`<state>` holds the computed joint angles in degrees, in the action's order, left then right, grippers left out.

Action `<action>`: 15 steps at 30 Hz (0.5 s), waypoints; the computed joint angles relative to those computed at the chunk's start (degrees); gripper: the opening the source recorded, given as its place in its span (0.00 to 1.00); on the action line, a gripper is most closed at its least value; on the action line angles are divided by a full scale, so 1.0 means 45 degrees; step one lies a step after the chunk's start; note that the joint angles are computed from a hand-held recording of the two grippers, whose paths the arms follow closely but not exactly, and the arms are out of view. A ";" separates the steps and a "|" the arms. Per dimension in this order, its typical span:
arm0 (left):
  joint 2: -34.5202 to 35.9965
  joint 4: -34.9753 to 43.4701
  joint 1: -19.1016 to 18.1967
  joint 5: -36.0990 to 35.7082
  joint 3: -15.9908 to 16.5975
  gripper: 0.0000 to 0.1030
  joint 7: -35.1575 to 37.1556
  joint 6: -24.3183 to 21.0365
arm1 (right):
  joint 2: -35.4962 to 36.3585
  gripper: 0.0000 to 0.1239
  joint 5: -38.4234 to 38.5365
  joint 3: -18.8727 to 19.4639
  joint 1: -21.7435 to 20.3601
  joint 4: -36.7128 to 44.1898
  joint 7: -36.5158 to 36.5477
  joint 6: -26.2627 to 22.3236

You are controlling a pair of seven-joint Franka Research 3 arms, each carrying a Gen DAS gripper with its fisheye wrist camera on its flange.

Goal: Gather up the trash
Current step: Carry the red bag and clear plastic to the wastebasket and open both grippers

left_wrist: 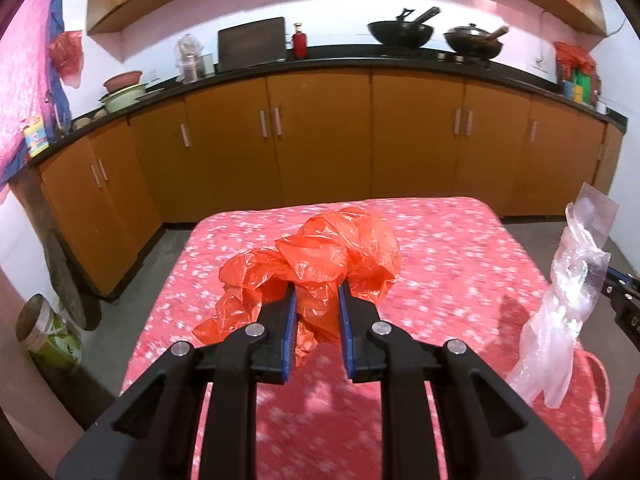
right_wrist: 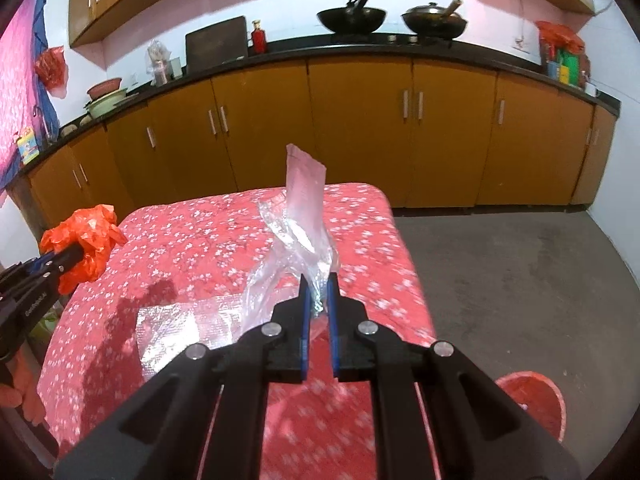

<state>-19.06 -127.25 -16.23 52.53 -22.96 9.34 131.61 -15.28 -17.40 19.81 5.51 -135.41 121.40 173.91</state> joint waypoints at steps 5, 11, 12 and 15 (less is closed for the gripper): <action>0.0036 0.0284 -0.0399 -0.0364 -0.0276 0.18 -0.0059 0.0125 | -0.1867 0.07 0.1238 -0.0960 0.0360 -0.1640 -0.0974 0.0144; 0.0521 0.0889 -0.0852 -0.0393 -0.0659 0.18 -0.0348 0.0360 | -0.3905 0.07 0.1870 -0.0700 -0.0899 -0.3258 -0.1574 0.0254; 0.0677 0.1060 -0.0931 -0.0290 -0.0744 0.18 -0.0368 0.0333 | -0.4218 0.07 0.1911 -0.0561 -0.1191 -0.3492 -0.1662 0.0257; 0.1139 0.1535 -0.1246 -0.0044 -0.0890 0.18 -0.0406 0.0307 | -0.5082 0.07 0.2140 -0.0432 -0.1869 -0.4212 -0.2046 0.0174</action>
<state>-13.93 -120.34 -21.84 52.33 -26.97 7.52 133.00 -38.14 -7.77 17.87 -2.90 -154.37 112.19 174.69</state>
